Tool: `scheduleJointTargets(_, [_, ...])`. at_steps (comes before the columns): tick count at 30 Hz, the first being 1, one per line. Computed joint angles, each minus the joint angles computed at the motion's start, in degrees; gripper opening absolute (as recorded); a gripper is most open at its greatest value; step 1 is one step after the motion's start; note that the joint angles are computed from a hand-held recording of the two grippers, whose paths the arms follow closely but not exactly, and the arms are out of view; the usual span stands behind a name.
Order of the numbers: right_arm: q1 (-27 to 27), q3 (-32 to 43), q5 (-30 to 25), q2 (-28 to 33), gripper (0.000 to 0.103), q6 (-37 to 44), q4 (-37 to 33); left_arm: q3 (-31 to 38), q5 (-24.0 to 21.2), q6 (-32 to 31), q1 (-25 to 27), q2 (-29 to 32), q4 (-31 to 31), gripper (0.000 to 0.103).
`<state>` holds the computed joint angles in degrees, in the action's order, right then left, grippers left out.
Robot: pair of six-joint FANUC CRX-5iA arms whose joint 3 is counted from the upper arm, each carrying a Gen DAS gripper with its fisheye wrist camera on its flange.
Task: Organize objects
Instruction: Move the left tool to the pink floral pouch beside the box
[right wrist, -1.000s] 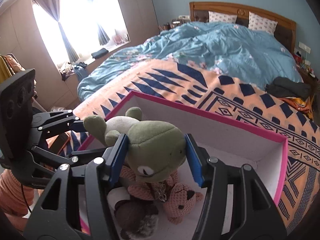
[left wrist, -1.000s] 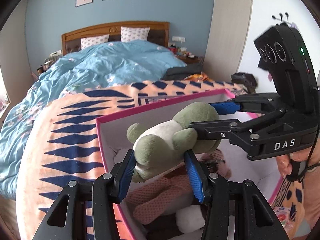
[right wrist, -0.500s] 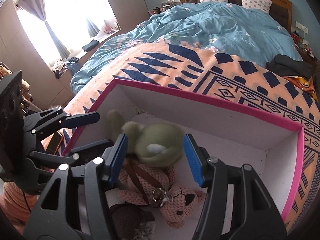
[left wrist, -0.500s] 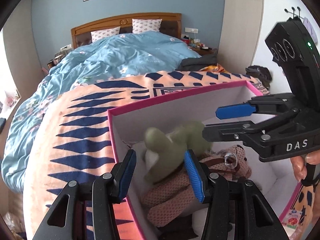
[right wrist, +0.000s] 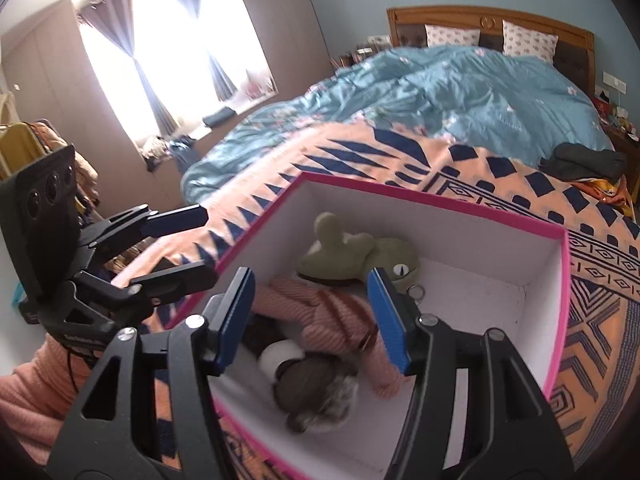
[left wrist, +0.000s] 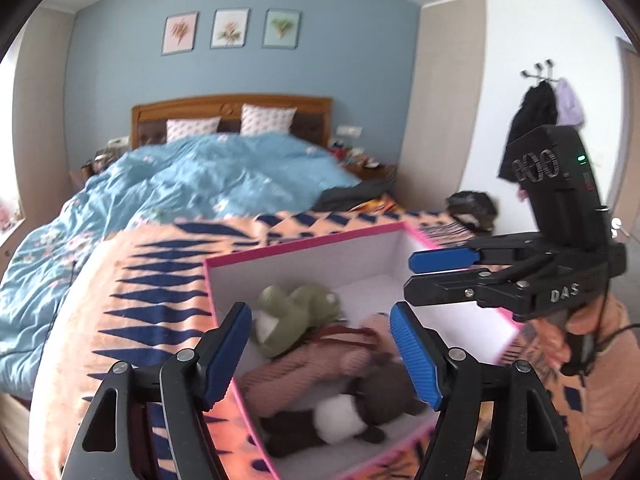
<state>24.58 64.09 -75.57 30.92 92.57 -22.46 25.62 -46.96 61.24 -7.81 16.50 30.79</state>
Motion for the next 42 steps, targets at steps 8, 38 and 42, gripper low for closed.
scheduleJointTargets(8, [-0.57, -22.05, 9.61, -15.86, 0.065, 5.81, -3.22, -16.7, 5.03, -16.41, -2.27, -10.37, 13.33, 0.08])
scheduleJointTargets(38, [-5.31, -57.76, 17.03, -36.54, 0.066, -6.91, -4.56, -22.97, -12.37, -16.74, -7.91, -7.35, 14.83, 0.078])
scheduleJointTargets(42, [-5.8, -60.54, 16.6, -39.24, 0.066, -7.42, -5.75, -22.6, -15.13, -18.1, -8.46, -6.69, 15.53, 0.078])
